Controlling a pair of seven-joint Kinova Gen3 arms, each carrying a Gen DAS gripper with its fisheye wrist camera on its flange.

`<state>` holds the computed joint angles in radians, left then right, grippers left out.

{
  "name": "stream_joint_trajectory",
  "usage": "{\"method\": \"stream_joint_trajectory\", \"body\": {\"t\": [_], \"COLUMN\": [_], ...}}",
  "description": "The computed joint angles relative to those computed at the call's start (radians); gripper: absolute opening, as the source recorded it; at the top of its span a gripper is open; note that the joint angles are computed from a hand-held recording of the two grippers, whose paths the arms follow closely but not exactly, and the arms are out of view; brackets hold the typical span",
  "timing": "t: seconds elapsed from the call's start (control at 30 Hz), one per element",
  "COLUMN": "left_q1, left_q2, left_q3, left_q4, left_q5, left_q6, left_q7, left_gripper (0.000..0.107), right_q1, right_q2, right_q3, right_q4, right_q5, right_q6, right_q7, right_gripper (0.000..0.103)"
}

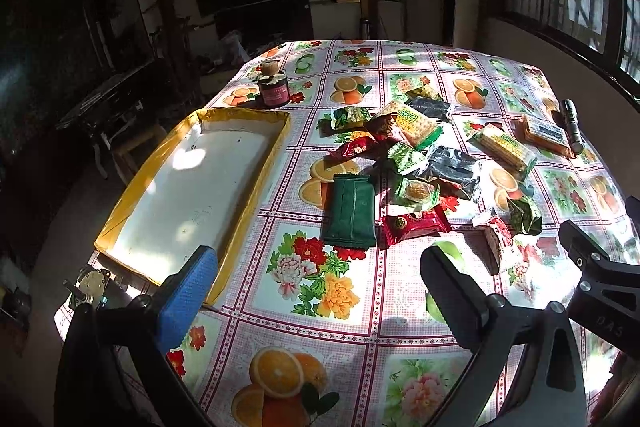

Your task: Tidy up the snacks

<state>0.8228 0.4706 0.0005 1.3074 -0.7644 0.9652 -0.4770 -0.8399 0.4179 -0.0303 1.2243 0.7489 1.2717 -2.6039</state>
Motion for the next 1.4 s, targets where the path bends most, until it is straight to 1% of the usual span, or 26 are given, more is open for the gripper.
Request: {"method": "stream_joint_trajectory", "body": {"t": [0.27, 0.5, 0.53, 0.63, 0.67, 0.7, 0.73, 0.77, 0.8, 0.87, 0.9, 0.93, 0.97, 1.0, 1.03, 1.1, 1.13, 1.17, 1.2, 1.23, 1.27, 1.3, 1.33, 1.4], "left_q1": [-0.012, -0.049, -0.043, 0.022, 0.033, 0.029, 0.01, -0.02, -0.057, -0.125, -0.157, -0.18, -0.193, -0.201, -0.206, -0.235, -0.24, -0.249, -0.252, -0.248, -0.235, -0.23, -0.235, -0.249], "left_q2": [0.013, 0.036, 0.041, 0.06, 0.066, 0.069, 0.072, 0.076, 0.085, 0.107, 0.124, 0.138, 0.151, 0.16, 0.177, 0.218, 0.24, 0.269, 0.294, 0.322, 0.35, 0.363, 0.364, 0.38], "left_q3": [0.004, 0.01, -0.008, -0.133, -0.157, -0.162, -0.149, -0.118, -0.071, 0.021, 0.068, 0.1, 0.115, 0.12, 0.125, 0.174, 0.181, 0.197, 0.2, 0.185, 0.151, 0.126, 0.12, 0.135], "left_q4": [-0.01, -0.031, -0.037, -0.059, -0.065, -0.071, -0.078, -0.088, -0.104, -0.138, -0.167, -0.192, -0.211, -0.226, -0.253, -0.315, -0.355, -0.401, -0.442, -0.489, -0.531, -0.556, -0.566, -0.601], "left_q5": [0.025, 0.094, 0.115, 0.225, 0.253, 0.279, 0.307, 0.325, 0.329, 0.325, 0.316, 0.313, 0.316, 0.328, 0.333, 0.334, 0.346, 0.35, 0.37, 0.395, 0.426, 0.465, 0.497, 0.539], "left_q6": [-0.003, -0.018, -0.025, -0.053, -0.063, -0.073, -0.085, -0.093, -0.098, -0.106, -0.096, -0.09, -0.098, -0.107, -0.101, -0.068, -0.038, -0.001, 0.03, 0.067, 0.098, 0.112, 0.115, 0.142], "left_q7": [-0.02, -0.08, -0.097, -0.191, -0.22, -0.25, -0.291, -0.332, -0.372, -0.454, -0.494, -0.535, -0.576, -0.616, -0.657, -0.738, -0.779, -0.82, -0.86, -0.895, -0.924, -0.963, -1.001, -1.08], "left_gripper": [0.101, 0.101, 0.101, 0.101, 0.101, 0.101, 0.101, 0.101, 0.101, 0.101, 0.101, 0.101, 0.101, 0.101, 0.099, 0.093, 0.084, 0.071, 0.063, 0.046, 0.033, 0.032, 0.033, 0.042], "right_q1": [0.015, 0.078, 0.09, 0.123, 0.136, 0.142, 0.163, 0.198, 0.216, 0.223, 0.24, 0.258, 0.273, 0.287, 0.307, 0.328, 0.339, 0.345, 0.344, 0.347, 0.353, 0.356, 0.354, 0.358], "right_q2": [-0.006, -0.041, -0.045, -0.065, -0.075, -0.085, -0.096, -0.106, -0.112, -0.109, -0.111, -0.111, -0.106, -0.096, -0.082, -0.052, -0.04, -0.028, -0.017, -0.007, 0.001, 0.01, 0.015, 0.021], "right_q3": [-0.006, -0.021, -0.023, -0.029, -0.033, -0.022, -0.03, -0.056, -0.064, -0.057, -0.064, -0.073, -0.079, -0.084, -0.096, -0.098, -0.1, -0.098, -0.092, -0.089, -0.089, -0.087, -0.081, -0.076], "right_q4": [0.018, 0.095, 0.106, 0.154, 0.174, 0.194, 0.217, 0.238, 0.253, 0.258, 0.265, 0.269, 0.266, 0.257, 0.244, 0.216, 0.206, 0.195, 0.184, 0.174, 0.165, 0.156, 0.15, 0.14], "right_q5": [-0.019, -0.092, -0.107, -0.142, -0.155, -0.181, -0.203, -0.222, -0.241, -0.275, -0.302, -0.336, -0.37, -0.407, -0.444, -0.512, -0.544, -0.567, -0.58, -0.596, -0.615, -0.63, -0.636, -0.652], "right_q6": [-0.016, -0.107, -0.12, -0.179, -0.209, -0.246, -0.287, -0.327, -0.359, -0.387, -0.415, -0.445, -0.464, -0.475, -0.479, -0.477, -0.479, -0.476, -0.47, -0.467, -0.465, -0.462, -0.461, -0.456], "right_q7": [0.004, 0.003, 0.007, 0.008, 0.01, 0.019, 0.027, 0.035, 0.046, 0.083, 0.113, 0.15, 0.188, 0.228, 0.269, 0.343, 0.374, 0.398, 0.414, 0.432, 0.454, 0.469, 0.478, 0.498], "right_gripper": [0.102, 0.102, 0.102, 0.102, 0.102, 0.102, 0.102, 0.102, 0.102, 0.102, 0.099, 0.095, 0.091, 0.081, 0.07, 0.06, 0.057, 0.056, 0.054, 0.05, 0.048, 0.046, 0.046, 0.046]}}
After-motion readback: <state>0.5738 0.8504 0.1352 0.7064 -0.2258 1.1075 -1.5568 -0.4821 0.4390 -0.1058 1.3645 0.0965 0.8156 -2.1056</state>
